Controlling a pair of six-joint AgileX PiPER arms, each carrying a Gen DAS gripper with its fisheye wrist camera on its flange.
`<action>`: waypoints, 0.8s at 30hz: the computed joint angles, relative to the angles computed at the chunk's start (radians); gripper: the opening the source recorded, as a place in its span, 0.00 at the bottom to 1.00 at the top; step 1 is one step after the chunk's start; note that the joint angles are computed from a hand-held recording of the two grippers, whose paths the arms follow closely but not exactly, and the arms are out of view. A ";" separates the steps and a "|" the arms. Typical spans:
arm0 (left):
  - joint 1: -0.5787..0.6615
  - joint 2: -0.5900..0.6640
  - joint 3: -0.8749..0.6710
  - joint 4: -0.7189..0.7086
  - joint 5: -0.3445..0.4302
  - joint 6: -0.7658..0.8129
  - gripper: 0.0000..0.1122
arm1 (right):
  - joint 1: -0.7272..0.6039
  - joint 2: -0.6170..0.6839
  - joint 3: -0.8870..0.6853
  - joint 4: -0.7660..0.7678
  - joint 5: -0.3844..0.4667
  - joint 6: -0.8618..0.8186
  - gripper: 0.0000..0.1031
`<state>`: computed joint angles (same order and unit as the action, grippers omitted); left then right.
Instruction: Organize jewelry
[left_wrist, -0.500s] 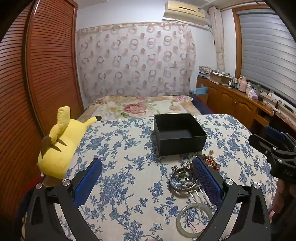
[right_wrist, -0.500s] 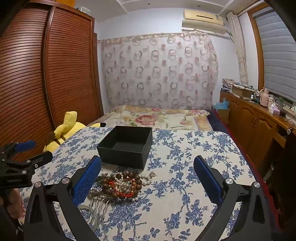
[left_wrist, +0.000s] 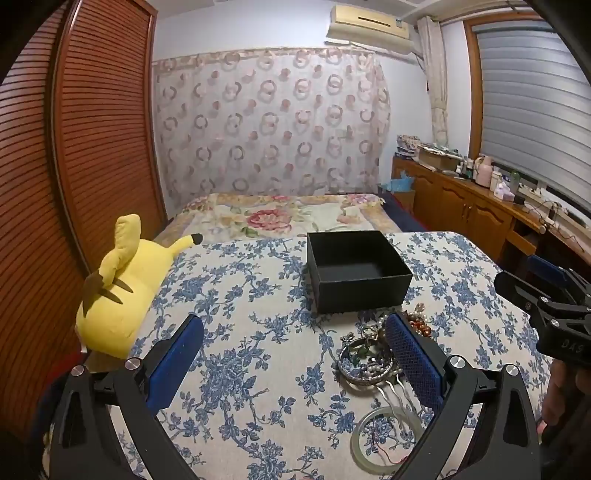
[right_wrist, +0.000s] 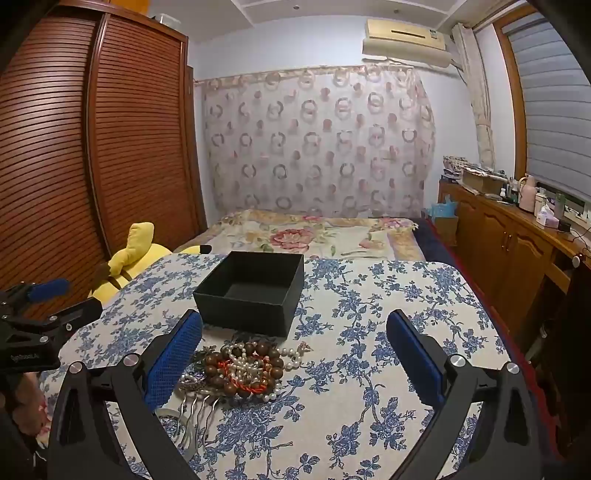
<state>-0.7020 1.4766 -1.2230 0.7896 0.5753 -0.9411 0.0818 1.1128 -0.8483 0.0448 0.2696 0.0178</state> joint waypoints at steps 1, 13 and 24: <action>0.001 0.000 -0.003 -0.004 0.003 0.005 0.85 | 0.000 0.000 0.000 -0.001 0.000 0.000 0.98; -0.001 -0.011 0.000 0.003 0.001 -0.002 0.85 | 0.004 -0.007 0.002 -0.018 0.001 0.023 0.98; -0.003 -0.014 0.001 0.003 0.001 -0.003 0.85 | 0.007 -0.007 0.008 -0.029 -0.007 0.036 0.98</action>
